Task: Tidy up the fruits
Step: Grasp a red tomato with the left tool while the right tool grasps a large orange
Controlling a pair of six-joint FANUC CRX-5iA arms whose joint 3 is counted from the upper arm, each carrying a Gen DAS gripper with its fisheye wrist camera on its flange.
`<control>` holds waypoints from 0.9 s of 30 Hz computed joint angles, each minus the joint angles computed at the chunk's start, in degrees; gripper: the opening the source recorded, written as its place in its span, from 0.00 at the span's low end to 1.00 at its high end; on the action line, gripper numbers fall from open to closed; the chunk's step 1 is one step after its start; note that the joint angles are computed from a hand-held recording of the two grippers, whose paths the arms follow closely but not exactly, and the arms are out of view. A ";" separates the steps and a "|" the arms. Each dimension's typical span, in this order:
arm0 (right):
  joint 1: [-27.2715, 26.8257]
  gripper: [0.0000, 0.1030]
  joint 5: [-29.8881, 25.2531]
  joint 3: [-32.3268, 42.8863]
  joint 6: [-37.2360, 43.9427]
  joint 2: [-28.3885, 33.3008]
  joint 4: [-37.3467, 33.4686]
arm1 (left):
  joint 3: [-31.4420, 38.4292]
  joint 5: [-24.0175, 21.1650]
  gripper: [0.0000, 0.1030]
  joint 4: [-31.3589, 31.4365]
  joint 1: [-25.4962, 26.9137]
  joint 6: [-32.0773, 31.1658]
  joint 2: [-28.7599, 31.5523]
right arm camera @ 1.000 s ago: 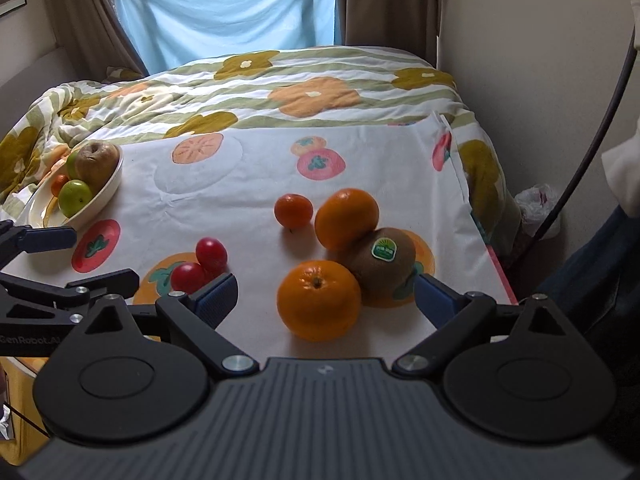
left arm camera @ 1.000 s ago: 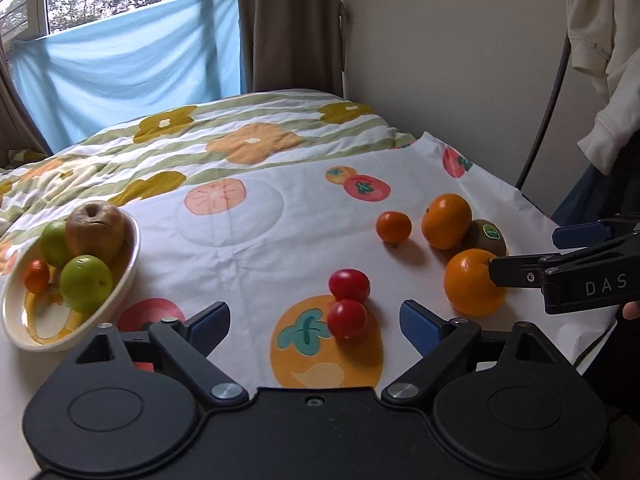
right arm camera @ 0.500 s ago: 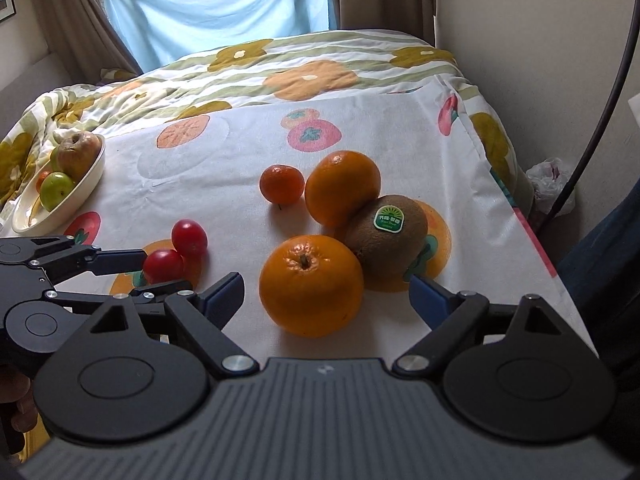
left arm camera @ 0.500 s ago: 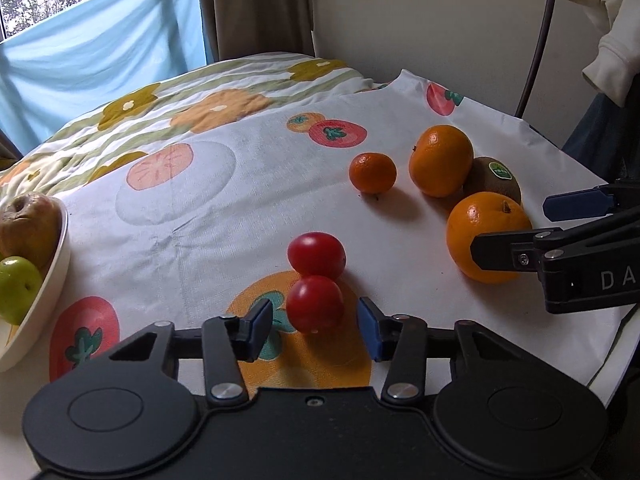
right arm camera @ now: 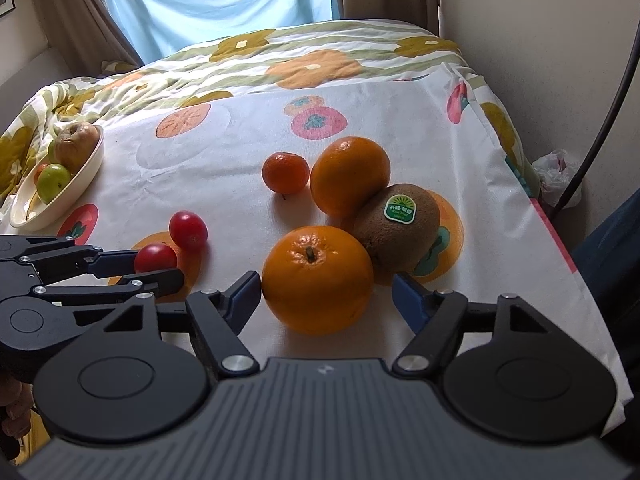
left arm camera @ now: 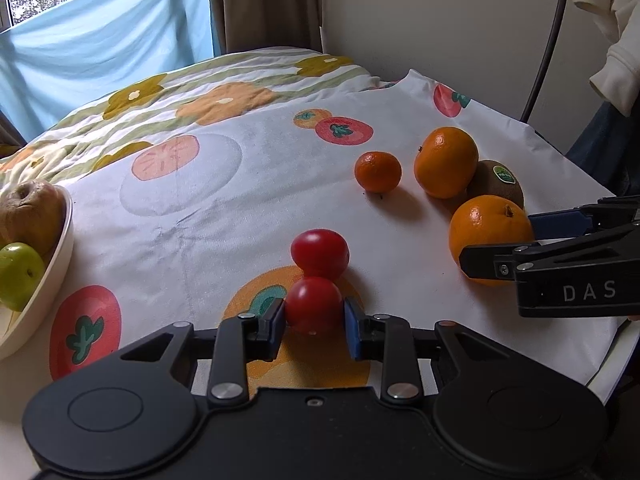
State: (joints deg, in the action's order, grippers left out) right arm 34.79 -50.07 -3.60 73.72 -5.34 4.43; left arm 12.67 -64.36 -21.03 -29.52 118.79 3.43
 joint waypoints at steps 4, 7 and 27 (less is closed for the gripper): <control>0.20 0.83 0.04 0.07 -0.67 0.31 0.27 | -0.37 0.10 0.33 -0.17 -0.04 0.24 -0.37; 0.39 0.82 0.13 0.01 -1.00 0.49 0.46 | -0.65 0.23 0.33 -0.42 -0.12 0.65 -0.65; 1.34 0.74 1.02 0.63 1.78 -0.49 -0.71 | 0.27 -3.50 0.33 -6.23 -2.89 6.92 -3.72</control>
